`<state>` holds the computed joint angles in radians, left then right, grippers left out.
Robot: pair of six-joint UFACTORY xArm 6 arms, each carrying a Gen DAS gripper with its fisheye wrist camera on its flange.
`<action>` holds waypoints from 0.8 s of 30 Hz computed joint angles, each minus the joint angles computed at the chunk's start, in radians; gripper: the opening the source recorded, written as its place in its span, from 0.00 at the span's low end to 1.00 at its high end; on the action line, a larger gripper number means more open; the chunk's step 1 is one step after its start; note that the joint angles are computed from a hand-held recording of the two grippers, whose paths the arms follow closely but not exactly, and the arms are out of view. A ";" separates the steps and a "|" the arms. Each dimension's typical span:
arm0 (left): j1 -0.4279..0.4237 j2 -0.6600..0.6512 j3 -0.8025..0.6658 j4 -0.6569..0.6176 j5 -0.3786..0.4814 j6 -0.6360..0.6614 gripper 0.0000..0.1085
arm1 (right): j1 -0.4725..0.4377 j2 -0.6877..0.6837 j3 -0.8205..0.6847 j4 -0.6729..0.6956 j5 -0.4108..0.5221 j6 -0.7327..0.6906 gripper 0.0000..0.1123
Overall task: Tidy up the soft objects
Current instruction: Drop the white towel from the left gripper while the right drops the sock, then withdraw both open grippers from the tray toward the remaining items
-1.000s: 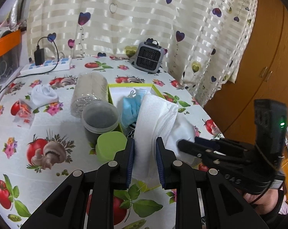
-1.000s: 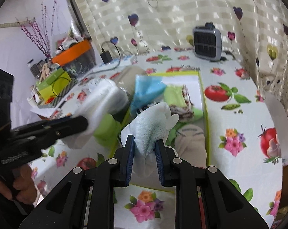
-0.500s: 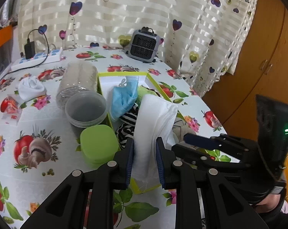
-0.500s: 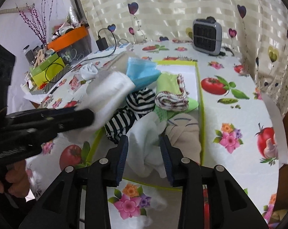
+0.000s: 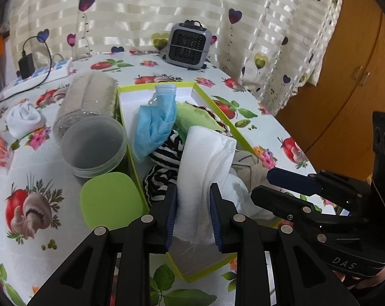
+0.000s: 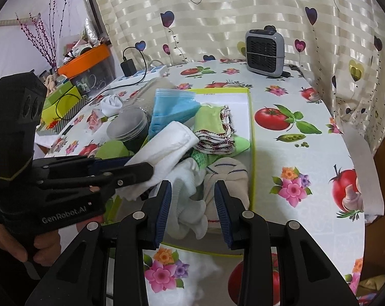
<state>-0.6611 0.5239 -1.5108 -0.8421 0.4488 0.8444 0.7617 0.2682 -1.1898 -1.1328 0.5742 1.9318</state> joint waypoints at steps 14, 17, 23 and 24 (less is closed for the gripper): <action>-0.002 -0.061 0.063 -0.081 -0.043 0.092 0.31 | 0.013 -0.003 -0.009 -0.020 0.025 0.010 0.32; -0.003 -0.071 0.071 -0.099 -0.045 0.109 0.31 | 0.017 -0.006 -0.010 -0.017 0.033 0.007 0.32; -0.001 -0.097 0.093 -0.142 -0.050 0.153 0.31 | 0.031 -0.011 -0.015 -0.023 0.054 0.007 0.32; 0.000 -0.098 0.095 -0.139 -0.050 0.147 0.31 | 0.033 -0.012 -0.015 -0.023 0.061 0.007 0.32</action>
